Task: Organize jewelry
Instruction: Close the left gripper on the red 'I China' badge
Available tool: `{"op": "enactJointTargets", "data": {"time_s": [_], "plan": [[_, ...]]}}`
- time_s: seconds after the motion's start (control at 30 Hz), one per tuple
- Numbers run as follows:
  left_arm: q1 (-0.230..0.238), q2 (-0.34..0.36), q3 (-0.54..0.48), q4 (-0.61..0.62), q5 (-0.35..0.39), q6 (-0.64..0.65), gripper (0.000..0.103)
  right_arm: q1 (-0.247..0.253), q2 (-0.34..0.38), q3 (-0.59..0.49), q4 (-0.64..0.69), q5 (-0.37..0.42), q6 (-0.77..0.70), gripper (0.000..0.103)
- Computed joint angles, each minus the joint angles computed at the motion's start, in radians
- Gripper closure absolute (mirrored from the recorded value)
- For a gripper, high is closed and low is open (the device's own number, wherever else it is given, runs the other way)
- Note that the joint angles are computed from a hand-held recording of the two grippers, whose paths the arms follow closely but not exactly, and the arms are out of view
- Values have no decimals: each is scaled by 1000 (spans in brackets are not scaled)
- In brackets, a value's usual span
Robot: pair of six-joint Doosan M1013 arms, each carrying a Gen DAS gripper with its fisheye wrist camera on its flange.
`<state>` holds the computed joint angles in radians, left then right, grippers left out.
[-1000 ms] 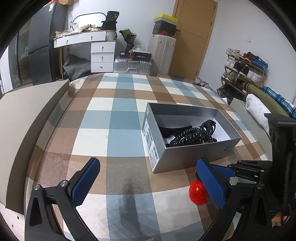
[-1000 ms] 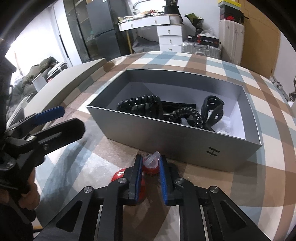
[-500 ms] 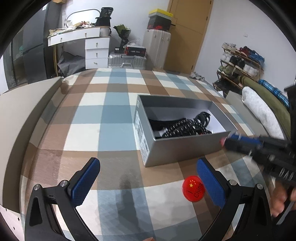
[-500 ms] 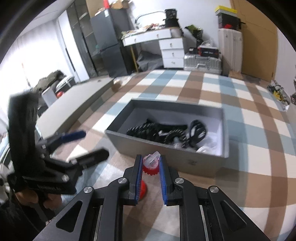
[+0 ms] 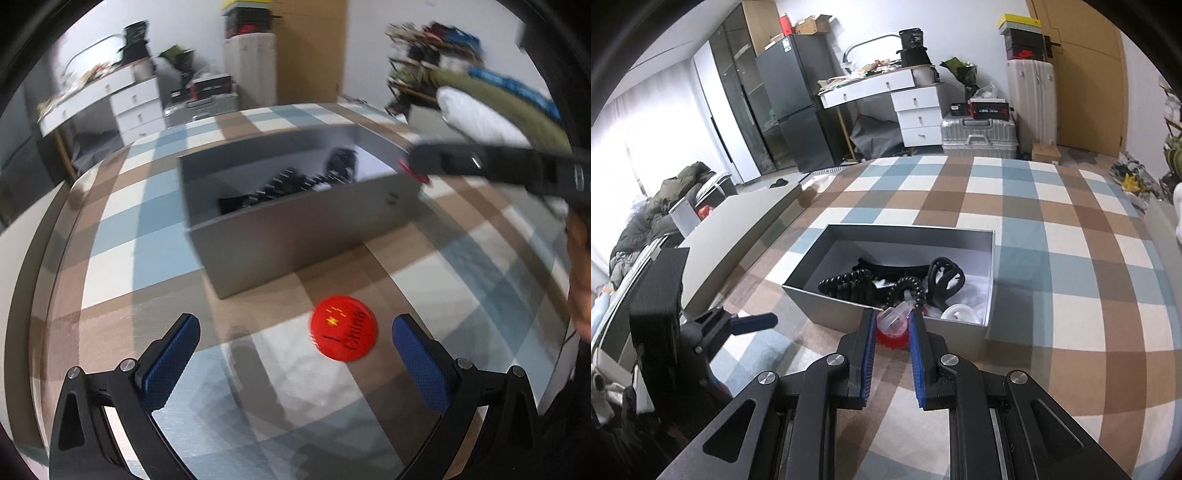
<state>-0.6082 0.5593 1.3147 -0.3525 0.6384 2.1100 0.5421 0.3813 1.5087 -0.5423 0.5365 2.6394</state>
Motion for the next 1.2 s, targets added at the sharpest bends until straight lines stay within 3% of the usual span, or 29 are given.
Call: {"op": "enactJointTargets", "data": {"time_s": [0.1, 0.57, 0.77, 1.2], "plan": [[-10, -3, 9, 31, -4, 12, 3, 0, 0, 0, 4, -2, -6, 86], [-10, 4, -2, 11, 45, 49, 33, -1, 1, 3, 19, -5, -18, 86], [-5, 1, 0, -54, 57, 109, 66, -5, 4, 0, 40, -6, -38, 86], [7, 2, -1, -122, 35, 124, 67, -5, 6, 1, 40, -7, -35, 86]]}}
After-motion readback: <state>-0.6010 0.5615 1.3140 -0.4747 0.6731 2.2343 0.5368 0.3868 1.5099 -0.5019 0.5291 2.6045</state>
